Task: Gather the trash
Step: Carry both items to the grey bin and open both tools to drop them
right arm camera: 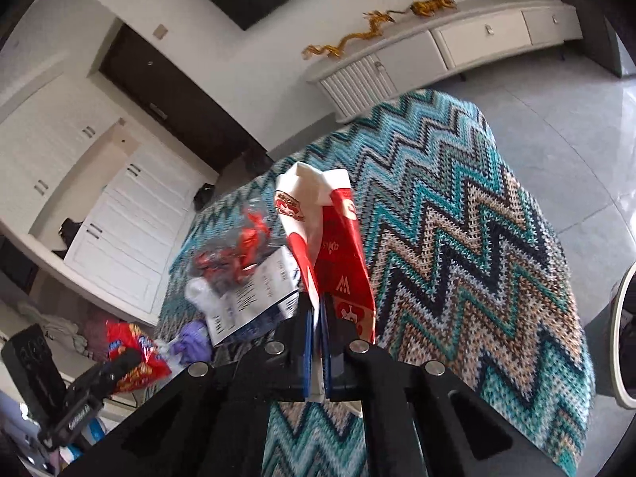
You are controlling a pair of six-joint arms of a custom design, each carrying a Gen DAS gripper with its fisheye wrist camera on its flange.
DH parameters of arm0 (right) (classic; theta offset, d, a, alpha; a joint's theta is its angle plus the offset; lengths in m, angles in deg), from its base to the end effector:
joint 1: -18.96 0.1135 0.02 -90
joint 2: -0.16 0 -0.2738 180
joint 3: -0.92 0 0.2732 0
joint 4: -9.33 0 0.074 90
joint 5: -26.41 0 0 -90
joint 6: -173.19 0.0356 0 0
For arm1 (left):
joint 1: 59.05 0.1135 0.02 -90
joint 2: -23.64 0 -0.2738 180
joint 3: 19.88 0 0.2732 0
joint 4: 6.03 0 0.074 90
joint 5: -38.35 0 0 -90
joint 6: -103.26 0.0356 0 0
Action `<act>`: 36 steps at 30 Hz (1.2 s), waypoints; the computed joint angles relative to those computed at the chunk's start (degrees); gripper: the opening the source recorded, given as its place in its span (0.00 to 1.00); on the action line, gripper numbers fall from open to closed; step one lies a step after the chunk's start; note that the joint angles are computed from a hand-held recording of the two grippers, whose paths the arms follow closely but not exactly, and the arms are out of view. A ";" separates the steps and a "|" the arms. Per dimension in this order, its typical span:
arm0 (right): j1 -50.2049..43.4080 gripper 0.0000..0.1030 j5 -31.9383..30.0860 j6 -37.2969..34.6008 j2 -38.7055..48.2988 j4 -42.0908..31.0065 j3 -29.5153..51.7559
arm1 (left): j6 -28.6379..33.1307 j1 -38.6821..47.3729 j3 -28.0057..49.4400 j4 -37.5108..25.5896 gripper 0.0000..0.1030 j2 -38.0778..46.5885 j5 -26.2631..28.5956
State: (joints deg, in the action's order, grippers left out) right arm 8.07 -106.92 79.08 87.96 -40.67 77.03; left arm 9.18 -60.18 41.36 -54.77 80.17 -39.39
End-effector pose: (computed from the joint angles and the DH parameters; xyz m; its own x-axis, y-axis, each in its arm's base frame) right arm 0.3232 -0.0373 0.2438 -0.8493 0.1103 -0.5163 -0.2436 0.7857 0.5686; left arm 0.2193 -0.0119 0.2887 -0.7054 -0.0556 -0.7067 0.1220 0.9725 -0.1984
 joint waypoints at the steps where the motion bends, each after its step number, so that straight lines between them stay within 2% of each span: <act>1: -0.88 0.04 -1.04 -1.50 -1.61 -1.43 -0.50 | -0.48 -0.27 0.24 -0.66 0.05 -1.15 -0.37; 6: -2.19 0.04 -4.20 -3.87 -7.57 -5.82 -1.11 | -2.47 -2.16 1.93 -3.84 0.05 -5.48 -1.70; 11: -7.25 0.04 -9.40 -8.28 -10.61 -10.42 -0.94 | -5.10 -8.66 4.63 -6.10 0.05 -7.22 -5.35; 15: -14.81 0.04 -13.28 -15.45 -10.54 -16.65 1.05 | -8.60 -16.79 7.98 -6.16 0.05 -5.14 -9.17; 18: -22.75 0.04 -15.66 -23.13 -7.03 -22.14 4.30 | -11.38 -23.97 11.59 -4.88 0.05 0.10 -12.14; 22: -33.34 0.04 -16.07 -32.01 -0.62 -27.37 9.72 | -14.01 -33.76 17.93 -1.55 0.05 11.02 -15.96; 25: -40.97 0.04 -14.28 -35.24 5.86 -26.78 13.98 | -14.60 -39.79 26.26 -0.83 0.05 22.58 -16.31; 30: -48.13 0.04 -8.27 -32.97 14.39 -17.73 17.52 | -13.96 -46.90 44.67 -3.09 0.05 43.24 -15.20; 36: -50.37 0.04 -1.59 -28.55 25.50 -10.68 22.24 | -13.61 -52.07 75.06 -12.30 0.06 70.10 -12.04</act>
